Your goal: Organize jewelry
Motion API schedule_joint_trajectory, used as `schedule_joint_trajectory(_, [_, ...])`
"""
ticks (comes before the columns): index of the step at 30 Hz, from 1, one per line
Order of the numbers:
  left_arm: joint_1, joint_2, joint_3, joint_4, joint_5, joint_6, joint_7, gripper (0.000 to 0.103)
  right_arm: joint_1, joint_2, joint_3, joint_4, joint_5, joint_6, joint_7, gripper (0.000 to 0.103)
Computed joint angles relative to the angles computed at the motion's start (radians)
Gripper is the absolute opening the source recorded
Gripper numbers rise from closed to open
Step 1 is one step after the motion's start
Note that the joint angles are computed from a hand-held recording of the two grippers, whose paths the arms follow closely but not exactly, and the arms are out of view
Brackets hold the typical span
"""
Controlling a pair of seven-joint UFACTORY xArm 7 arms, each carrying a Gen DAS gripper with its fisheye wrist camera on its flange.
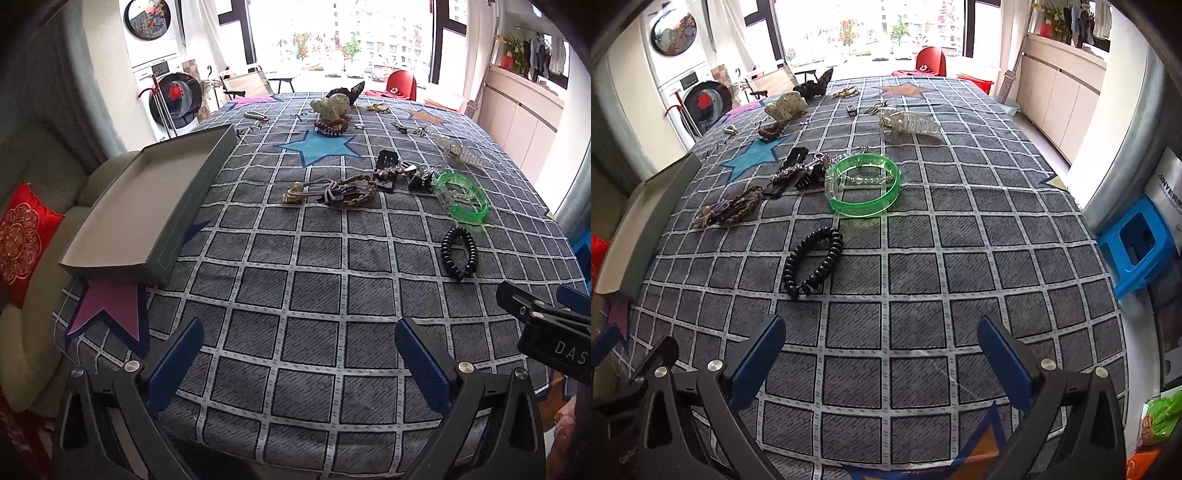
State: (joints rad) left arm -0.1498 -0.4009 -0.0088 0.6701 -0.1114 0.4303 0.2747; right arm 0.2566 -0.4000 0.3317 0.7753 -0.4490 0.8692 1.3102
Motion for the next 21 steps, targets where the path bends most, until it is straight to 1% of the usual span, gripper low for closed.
schedule_joint_trajectory(21, [0.009,0.041,-0.019,0.013,0.033,0.016,-0.02,0.103,0.003,0.034,-0.024,-0.017,0.031,-0.053,-0.023,0.103])
